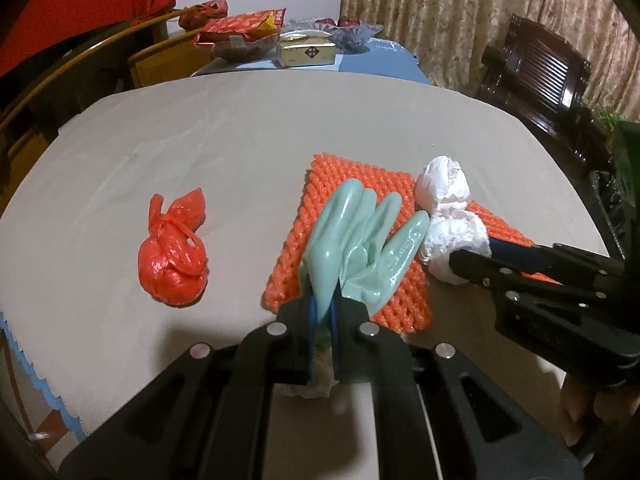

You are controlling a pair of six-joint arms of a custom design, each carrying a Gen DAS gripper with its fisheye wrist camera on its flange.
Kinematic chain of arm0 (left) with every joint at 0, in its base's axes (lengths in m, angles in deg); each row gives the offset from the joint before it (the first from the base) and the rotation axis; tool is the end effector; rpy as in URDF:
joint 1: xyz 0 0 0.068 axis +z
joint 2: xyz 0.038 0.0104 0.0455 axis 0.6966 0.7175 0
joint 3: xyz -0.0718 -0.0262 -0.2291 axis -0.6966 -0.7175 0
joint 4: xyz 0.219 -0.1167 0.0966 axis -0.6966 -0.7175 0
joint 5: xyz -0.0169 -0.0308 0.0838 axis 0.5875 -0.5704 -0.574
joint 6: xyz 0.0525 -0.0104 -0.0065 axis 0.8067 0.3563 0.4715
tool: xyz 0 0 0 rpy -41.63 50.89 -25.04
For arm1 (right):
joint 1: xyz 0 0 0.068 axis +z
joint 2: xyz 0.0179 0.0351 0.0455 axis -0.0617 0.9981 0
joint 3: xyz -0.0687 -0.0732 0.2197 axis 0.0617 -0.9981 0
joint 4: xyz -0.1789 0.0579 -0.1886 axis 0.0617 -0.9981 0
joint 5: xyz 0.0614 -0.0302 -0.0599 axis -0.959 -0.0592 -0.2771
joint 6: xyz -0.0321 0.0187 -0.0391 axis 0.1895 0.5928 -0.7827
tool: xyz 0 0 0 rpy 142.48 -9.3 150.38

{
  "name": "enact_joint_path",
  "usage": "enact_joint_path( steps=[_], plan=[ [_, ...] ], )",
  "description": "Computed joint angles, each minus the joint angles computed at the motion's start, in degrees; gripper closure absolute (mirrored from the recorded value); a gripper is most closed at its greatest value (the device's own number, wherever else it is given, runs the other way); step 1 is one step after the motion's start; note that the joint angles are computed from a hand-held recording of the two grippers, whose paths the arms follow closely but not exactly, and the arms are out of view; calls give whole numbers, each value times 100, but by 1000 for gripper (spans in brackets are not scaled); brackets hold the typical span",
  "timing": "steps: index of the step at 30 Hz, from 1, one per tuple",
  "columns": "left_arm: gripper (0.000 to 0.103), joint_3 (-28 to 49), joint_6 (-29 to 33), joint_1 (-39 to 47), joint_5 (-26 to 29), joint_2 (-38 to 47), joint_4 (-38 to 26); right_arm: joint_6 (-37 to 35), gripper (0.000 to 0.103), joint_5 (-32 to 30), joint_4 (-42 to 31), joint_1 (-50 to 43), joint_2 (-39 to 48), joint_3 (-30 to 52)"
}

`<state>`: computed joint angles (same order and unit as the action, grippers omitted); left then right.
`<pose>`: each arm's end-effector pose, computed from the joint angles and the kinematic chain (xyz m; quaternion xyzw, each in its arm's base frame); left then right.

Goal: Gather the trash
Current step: 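Grasp the white tissue ball with the right tool while the left tool holds the glove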

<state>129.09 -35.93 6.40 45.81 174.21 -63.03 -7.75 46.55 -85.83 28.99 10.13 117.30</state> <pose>0.2660 -0.1988 0.1566 0.1629 0.9321 -0.0726 0.3153 0.2438 0.1473 0.1446 0.0410 0.9423 0.0978 0.3175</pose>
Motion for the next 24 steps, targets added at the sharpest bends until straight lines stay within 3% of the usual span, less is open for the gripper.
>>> enact_joint_path(
  steps=[3,12,24],
  plan=[
    [97,30,-30,-30,-38,-40,-47,-87,81,-72,-56,-31,-160,-44],
    [98,154,-272,-385,-355,-611,-557,-158,82,6,-814,-81,-1494,-298],
    [97,678,-1152,-1495,-1236,-1182,-1860,-131,82,254,-2928,-133,-3995,-369]
  ],
)
